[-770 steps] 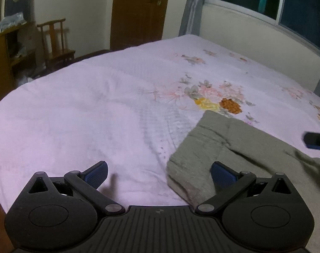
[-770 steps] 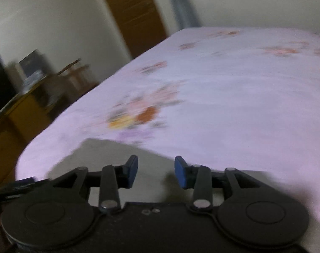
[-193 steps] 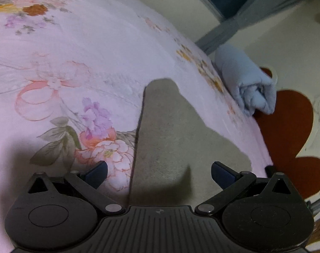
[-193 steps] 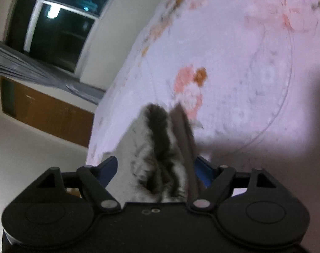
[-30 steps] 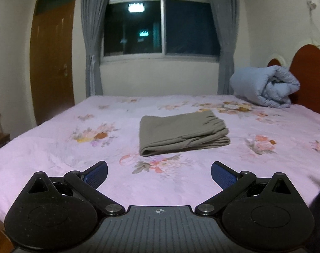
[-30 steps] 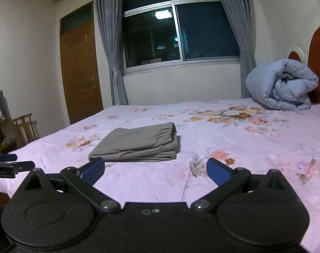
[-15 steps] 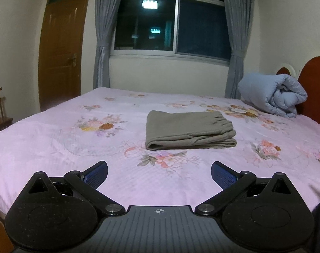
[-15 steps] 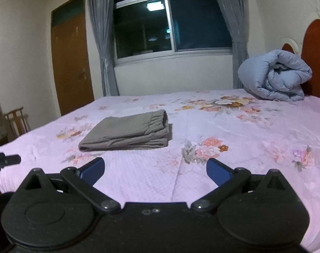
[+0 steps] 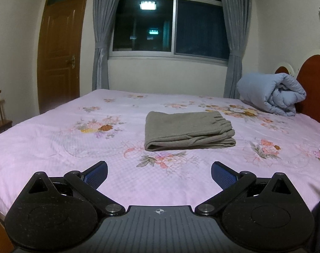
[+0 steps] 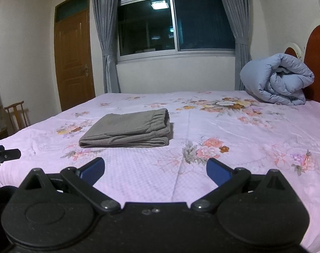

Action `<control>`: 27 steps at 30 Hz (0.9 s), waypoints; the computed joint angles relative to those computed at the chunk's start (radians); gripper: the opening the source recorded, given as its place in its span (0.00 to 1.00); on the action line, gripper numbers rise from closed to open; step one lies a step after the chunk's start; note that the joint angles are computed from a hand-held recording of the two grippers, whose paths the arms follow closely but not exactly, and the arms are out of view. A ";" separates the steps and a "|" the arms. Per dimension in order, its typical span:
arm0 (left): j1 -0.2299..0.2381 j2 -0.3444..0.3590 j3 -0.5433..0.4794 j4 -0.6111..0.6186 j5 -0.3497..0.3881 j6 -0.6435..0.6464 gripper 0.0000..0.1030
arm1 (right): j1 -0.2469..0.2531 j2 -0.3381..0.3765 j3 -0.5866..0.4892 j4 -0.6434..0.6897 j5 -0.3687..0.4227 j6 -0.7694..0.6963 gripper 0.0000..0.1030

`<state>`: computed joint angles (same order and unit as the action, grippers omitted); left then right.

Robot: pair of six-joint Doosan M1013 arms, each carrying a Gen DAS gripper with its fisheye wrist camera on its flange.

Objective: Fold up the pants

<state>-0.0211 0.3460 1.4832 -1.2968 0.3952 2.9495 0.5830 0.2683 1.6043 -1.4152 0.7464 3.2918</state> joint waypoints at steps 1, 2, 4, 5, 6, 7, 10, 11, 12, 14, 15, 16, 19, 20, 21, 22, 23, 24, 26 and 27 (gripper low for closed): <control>0.000 -0.001 0.000 -0.001 0.000 0.001 1.00 | 0.000 0.000 -0.001 0.002 0.000 -0.001 0.94; 0.000 0.000 -0.001 -0.001 0.003 0.001 1.00 | 0.000 0.000 -0.001 0.004 0.000 -0.002 0.94; 0.000 0.000 0.000 -0.003 0.001 0.006 1.00 | 0.000 -0.001 0.001 0.003 -0.001 0.001 0.94; 0.000 0.000 -0.001 -0.003 0.004 0.008 1.00 | -0.001 -0.001 0.001 0.005 -0.002 -0.001 0.94; -0.001 -0.002 0.002 -0.006 0.001 0.013 1.00 | 0.000 -0.001 0.001 0.005 -0.001 0.000 0.94; -0.001 -0.002 0.002 -0.013 0.001 0.022 1.00 | 0.001 -0.001 0.001 0.003 0.000 0.000 0.94; -0.003 -0.003 0.003 -0.022 0.000 0.036 1.00 | 0.000 -0.001 0.001 0.004 -0.001 -0.001 0.94; -0.002 -0.003 0.003 -0.023 0.003 0.038 1.00 | 0.000 -0.001 0.000 0.004 0.001 0.000 0.94; -0.003 -0.003 0.003 -0.026 0.001 0.041 1.00 | 0.000 -0.001 0.000 0.004 0.001 0.000 0.94; -0.002 -0.002 0.002 -0.027 0.004 0.042 1.00 | 0.000 -0.001 0.000 0.004 0.000 0.000 0.94; -0.003 -0.003 0.003 -0.029 0.002 0.044 1.00 | 0.000 -0.001 0.000 0.004 0.000 0.000 0.94; -0.002 -0.003 0.004 -0.031 0.003 0.046 1.00 | 0.000 -0.001 0.000 0.005 0.000 -0.001 0.94; -0.003 -0.003 0.003 -0.034 0.004 0.050 1.00 | 0.000 -0.001 0.000 0.004 0.000 0.000 0.94; -0.003 -0.004 0.005 -0.034 0.005 0.049 1.00 | 0.000 -0.001 0.000 0.006 -0.001 -0.002 0.94; -0.003 -0.003 0.004 -0.033 0.004 0.050 1.00 | 0.000 -0.001 0.000 0.006 0.000 -0.003 0.94; -0.004 -0.004 0.005 -0.034 0.004 0.052 1.00 | 0.001 -0.001 0.000 0.005 0.001 -0.002 0.94; -0.004 -0.004 0.005 -0.035 0.005 0.053 1.00 | 0.000 -0.001 -0.001 0.006 0.000 -0.002 0.94; -0.004 -0.004 0.005 -0.036 0.005 0.055 1.00 | 0.000 -0.001 -0.001 0.006 0.000 -0.002 0.94; -0.004 -0.002 0.003 -0.038 0.006 0.057 1.00 | 0.001 -0.001 -0.001 0.006 0.001 -0.001 0.94; -0.005 -0.004 0.005 -0.037 0.003 0.057 1.00 | 0.001 -0.001 -0.001 0.005 0.001 -0.001 0.94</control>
